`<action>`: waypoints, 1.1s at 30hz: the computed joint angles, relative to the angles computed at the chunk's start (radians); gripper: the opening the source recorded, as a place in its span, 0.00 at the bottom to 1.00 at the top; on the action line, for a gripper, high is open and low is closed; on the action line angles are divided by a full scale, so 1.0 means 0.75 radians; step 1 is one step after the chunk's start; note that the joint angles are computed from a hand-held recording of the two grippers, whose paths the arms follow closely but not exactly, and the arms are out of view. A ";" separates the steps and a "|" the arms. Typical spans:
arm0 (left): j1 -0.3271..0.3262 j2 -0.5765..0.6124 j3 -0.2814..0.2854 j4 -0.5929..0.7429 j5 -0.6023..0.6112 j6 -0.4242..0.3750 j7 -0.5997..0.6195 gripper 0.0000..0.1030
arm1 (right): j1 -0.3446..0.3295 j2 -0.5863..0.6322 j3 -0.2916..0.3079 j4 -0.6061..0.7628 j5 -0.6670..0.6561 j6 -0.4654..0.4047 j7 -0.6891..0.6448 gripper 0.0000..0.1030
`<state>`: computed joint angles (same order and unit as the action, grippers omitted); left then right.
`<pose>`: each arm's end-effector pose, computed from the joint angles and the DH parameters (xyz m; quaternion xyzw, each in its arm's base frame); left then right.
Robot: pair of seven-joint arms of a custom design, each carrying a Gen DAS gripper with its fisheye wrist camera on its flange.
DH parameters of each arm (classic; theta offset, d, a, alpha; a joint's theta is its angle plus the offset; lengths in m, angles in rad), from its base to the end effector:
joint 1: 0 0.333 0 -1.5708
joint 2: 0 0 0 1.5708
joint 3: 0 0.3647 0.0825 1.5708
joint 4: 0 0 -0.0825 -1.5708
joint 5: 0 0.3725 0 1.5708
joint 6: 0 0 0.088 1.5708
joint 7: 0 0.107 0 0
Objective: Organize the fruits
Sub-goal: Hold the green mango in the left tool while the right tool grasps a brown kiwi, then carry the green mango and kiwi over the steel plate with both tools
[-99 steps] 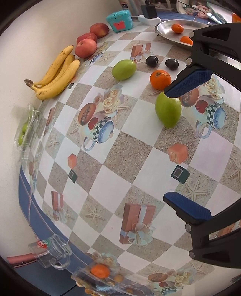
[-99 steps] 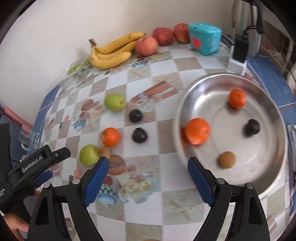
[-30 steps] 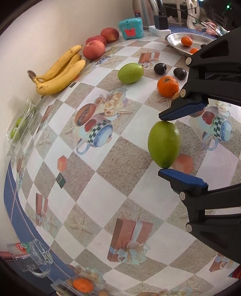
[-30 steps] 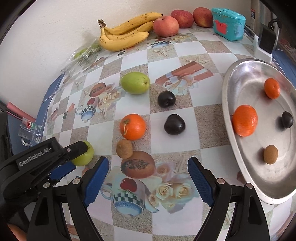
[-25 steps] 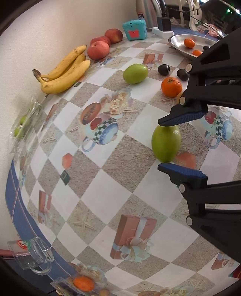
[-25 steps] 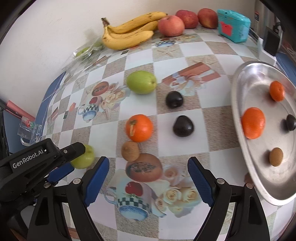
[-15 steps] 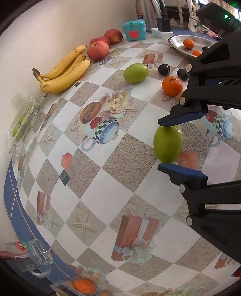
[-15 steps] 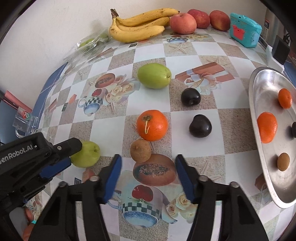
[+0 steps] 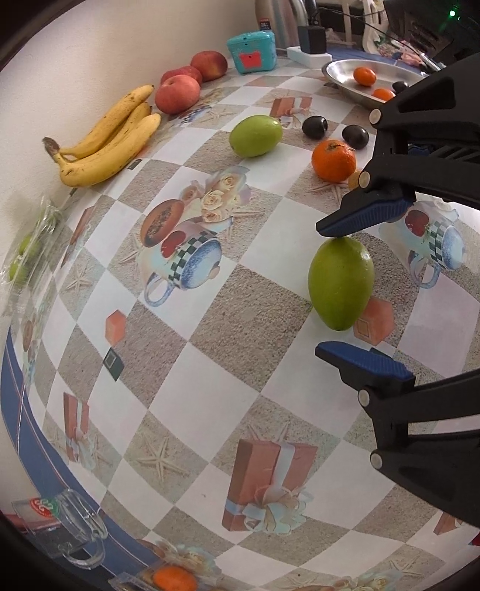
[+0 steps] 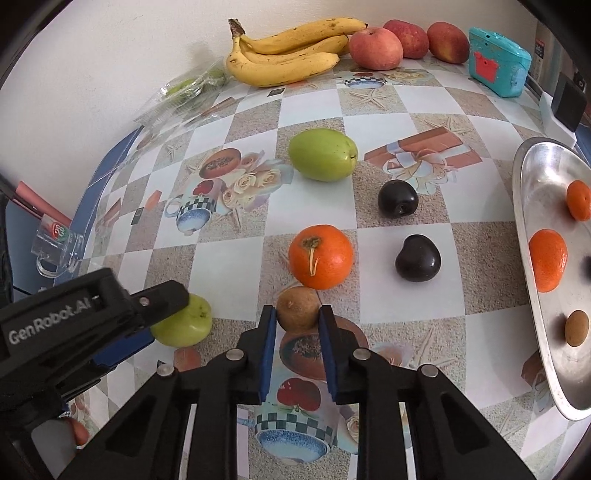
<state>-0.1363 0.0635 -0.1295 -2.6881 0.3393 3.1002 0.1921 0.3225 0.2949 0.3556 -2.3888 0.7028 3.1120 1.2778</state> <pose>0.4156 -0.1420 0.3067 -0.9083 0.3801 -0.1729 0.0259 0.4495 0.2867 0.2946 -0.7638 0.6023 0.0017 0.2318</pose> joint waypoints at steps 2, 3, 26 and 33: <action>0.001 0.009 -0.005 0.004 -0.003 0.004 0.015 0.61 | -0.015 -0.002 0.015 -0.001 0.014 -0.004 -0.016 0.23; -0.001 0.015 -0.008 0.008 -0.005 0.005 0.024 0.61 | -0.018 -0.003 0.017 -0.001 0.019 -0.006 -0.021 0.23; -0.040 -0.043 0.070 0.033 0.392 0.039 -0.326 0.52 | -0.028 -0.125 0.012 -0.023 0.398 -0.048 -0.396 0.23; -0.019 -0.033 0.021 0.078 0.498 0.017 -0.438 0.52 | 0.041 -0.169 -0.085 -0.037 0.494 -0.063 -0.487 0.23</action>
<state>-0.1506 0.0387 -0.1134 -2.6296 0.7131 3.1130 -0.1364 0.3535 0.1679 0.2919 -2.4162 1.0730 3.0650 0.9126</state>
